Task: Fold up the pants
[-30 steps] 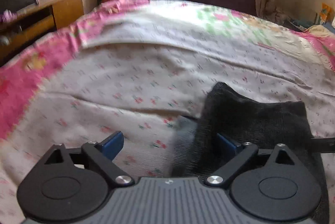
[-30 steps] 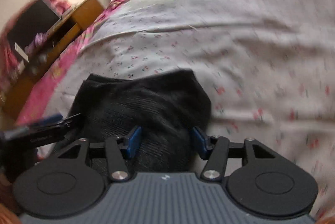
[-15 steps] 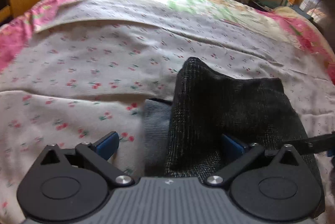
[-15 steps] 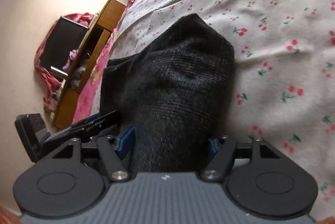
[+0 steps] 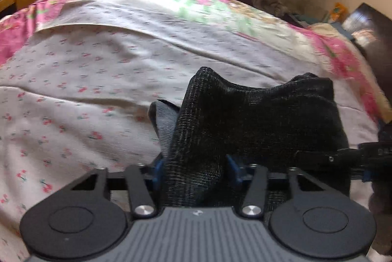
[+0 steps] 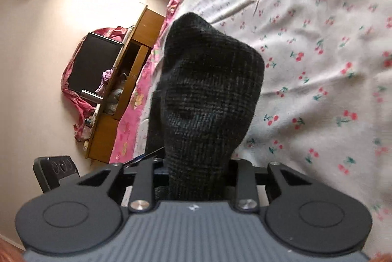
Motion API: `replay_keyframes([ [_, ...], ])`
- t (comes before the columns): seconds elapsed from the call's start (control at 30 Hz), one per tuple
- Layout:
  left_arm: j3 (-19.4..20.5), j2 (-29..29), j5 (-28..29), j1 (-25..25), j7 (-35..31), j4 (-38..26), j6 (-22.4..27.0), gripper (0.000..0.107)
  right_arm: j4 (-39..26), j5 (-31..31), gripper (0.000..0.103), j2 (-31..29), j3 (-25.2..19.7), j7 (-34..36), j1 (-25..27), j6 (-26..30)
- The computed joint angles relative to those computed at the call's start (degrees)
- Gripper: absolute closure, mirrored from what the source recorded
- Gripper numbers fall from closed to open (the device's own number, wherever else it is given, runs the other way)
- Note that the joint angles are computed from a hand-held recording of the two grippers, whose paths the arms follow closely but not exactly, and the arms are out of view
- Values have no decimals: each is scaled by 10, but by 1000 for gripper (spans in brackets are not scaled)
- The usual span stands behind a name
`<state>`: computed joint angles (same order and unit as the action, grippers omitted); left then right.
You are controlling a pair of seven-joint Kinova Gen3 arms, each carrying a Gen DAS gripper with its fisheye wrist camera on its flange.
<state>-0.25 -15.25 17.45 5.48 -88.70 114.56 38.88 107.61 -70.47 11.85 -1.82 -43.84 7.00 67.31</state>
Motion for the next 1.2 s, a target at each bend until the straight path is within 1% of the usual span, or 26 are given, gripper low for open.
replay_keyframes([
  [0.03, -15, -4, 15, 21, -3, -4, 11, 52, -5, 10, 73, -5, 7, -5, 11, 16],
  [0.1, -37, -13, 26, 74, 19, -5, 14, 53, -19, 31, 73, -13, 24, -18, 41, 60],
  [0.17, -28, -19, 7, 120, 64, 7, -18, 53, -41, 73, 74, -29, 55, -19, 62, 99],
  [0.2, -11, -13, -8, 130, 87, 10, -32, 53, -47, 96, 73, -38, 81, -20, 58, 106],
  [0.23, 12, 2, -32, 128, 110, 11, -45, 52, -55, 119, 68, -40, 108, -29, 45, 103],
  [0.27, 38, 19, -55, 118, 133, 7, -48, 52, -57, 143, 63, -38, 135, -44, 28, 91],
  [0.3, 65, 35, -78, 105, 157, 3, -42, 50, -55, 166, 56, -35, 161, -65, 12, 70],
  [0.37, 118, 34, -124, 76, 203, -3, -37, 48, -39, 202, 56, -42, 205, -80, -20, 30],
  [0.43, 171, 14, -170, 43, 250, -14, -18, 48, -15, 201, 56, -80, 216, -62, -11, 24],
  [0.5, 222, -7, -217, 13, 296, -27, -4, 45, 16, 164, 56, -105, 197, -17, 36, 11],
  [0.53, 248, -11, -240, 0, 319, -36, -2, 38, 28, 149, 55, -113, 184, 6, 62, 5],
  [0.57, 272, -8, -263, -14, 341, -44, -3, 34, 34, 139, 55, -118, 162, 23, 89, 2],
  [0.6, 291, 0, -287, -22, 354, -57, 4, 26, 37, 131, 55, -119, 136, 30, 115, 5],
  [0.63, 302, 20, -310, -19, 360, -69, 8, 20, 41, 121, 55, -119, 117, 32, 130, 7],
  [0.7, 324, 65, -357, -11, 393, -87, 30, 20, 53, 109, 55, -120, 90, 48, 163, 19],
  [0.73, 325, 87, -380, 4, 416, -100, 52, 22, 55, 107, 55, -126, 66, 45, 167, 12],
  [0.77, 316, 106, -403, 29, 439, -107, 67, 26, 61, 108, 55, -130, 52, 51, 172, 6],
  [0.8, 303, 120, -426, 55, 463, -111, 76, 34, 64, 111, 55, -132, 47, 53, 166, 0],
  [0.87, 279, 123, -473, 108, 505, -108, 87, 37, 52, 121, 54, -131, 46, 42, 149, -4],
  [0.93, 262, 121, -514, 155, 530, -103, 103, 49, 39, 124, 53, -127, 40, 45, 131, -15],
  [0.97, 254, 119, -525, 170, 539, -99, 107, 52, 27, 126, 51, -125, 33, 45, 116, -25],
  [1.03, 246, 101, -530, 178, 561, -80, 94, 60, -10, 146, 40, -117, 3, 21, 90, -43],
  [1.07, 235, 95, -534, 186, 574, -70, 85, 62, -31, 158, 38, -107, -11, -2, 78, -45],
  [1.1, 234, 87, -539, 186, 588, -58, 75, 63, -48, 168, 38, -97, -23, -25, 68, -44],
  [1.13, 229, 84, -548, 195, 602, -51, 71, 63, -64, 179, 36, -85, -27, -48, 49, -46],
  [1.2, 231, 87, -581, 213, 636, -42, 77, 63, -81, 209, 35, -70, -34, -95, 11, -69],
])
